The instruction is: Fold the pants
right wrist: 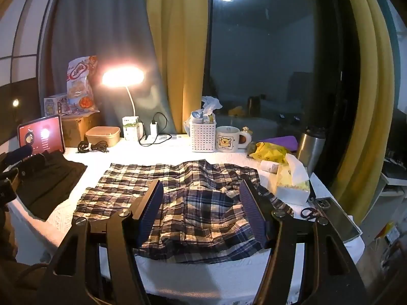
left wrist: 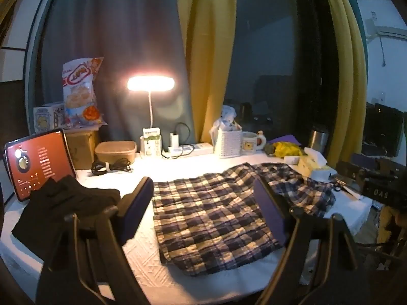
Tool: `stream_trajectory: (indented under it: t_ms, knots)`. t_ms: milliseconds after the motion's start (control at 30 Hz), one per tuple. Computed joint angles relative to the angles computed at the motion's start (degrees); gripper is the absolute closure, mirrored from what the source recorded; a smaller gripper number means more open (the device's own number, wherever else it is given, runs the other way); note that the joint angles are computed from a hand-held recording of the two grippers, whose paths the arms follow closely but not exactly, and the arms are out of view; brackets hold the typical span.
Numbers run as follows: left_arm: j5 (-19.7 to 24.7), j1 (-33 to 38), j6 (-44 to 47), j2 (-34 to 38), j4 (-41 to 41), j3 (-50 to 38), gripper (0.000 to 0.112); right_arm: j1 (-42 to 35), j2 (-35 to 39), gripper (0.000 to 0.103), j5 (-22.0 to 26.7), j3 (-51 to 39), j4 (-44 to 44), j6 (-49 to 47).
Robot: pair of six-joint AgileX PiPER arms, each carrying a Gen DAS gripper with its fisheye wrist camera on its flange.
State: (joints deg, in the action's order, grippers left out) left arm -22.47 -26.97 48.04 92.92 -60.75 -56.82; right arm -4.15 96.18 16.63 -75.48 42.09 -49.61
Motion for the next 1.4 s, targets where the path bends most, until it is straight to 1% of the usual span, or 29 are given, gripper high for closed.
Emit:
stream_trajectory:
  t_ms: [67, 367, 500, 600, 900, 1133, 1400]
  knots:
    - [-0.35, -0.04, 0.05, 0.07, -0.06, 0.05, 0.031, -0.19, 0.35, 0.037, -0.02, 0.02, 1.60, -1.66]
    - [-0.90, -0.16, -0.57, 0.10, 0.79, 0.30, 0.031, 0.05, 0.31, 0.037, -0.27, 0.20, 1.07, -1.02]
    - [-0.53, -0.05, -1.45, -0.16, 1.58, 0.60, 0.031, -0.27, 0.10, 0.037, -0.09, 0.45, 2.84, -2.85]
    - [-0.77, -0.53, -0.28, -0.16, 0.23, 0.37, 0.031, 0.07, 0.29, 0.037, -0.40, 0.22, 1.50, -1.49]
    - [-0.84, -0.55, -0.11, -0.27, 0.06, 0.41, 0.031, 0.25, 0.15, 0.037, 0.35, -0.51, -1.48, 1.56]
    - [-0.96, -0.62, -0.48, -0.25, 0.35, 0.54, 0.031, -0.03, 0.41, 0.037, -0.40, 0.67, 2.42, -2.58]
    - [-0.93, -0.66, -0.72, -0.29, 0.55, 0.66, 0.031, -0.05, 0.42, 0.037, 0.12, 0.00, 0.79, -0.94]
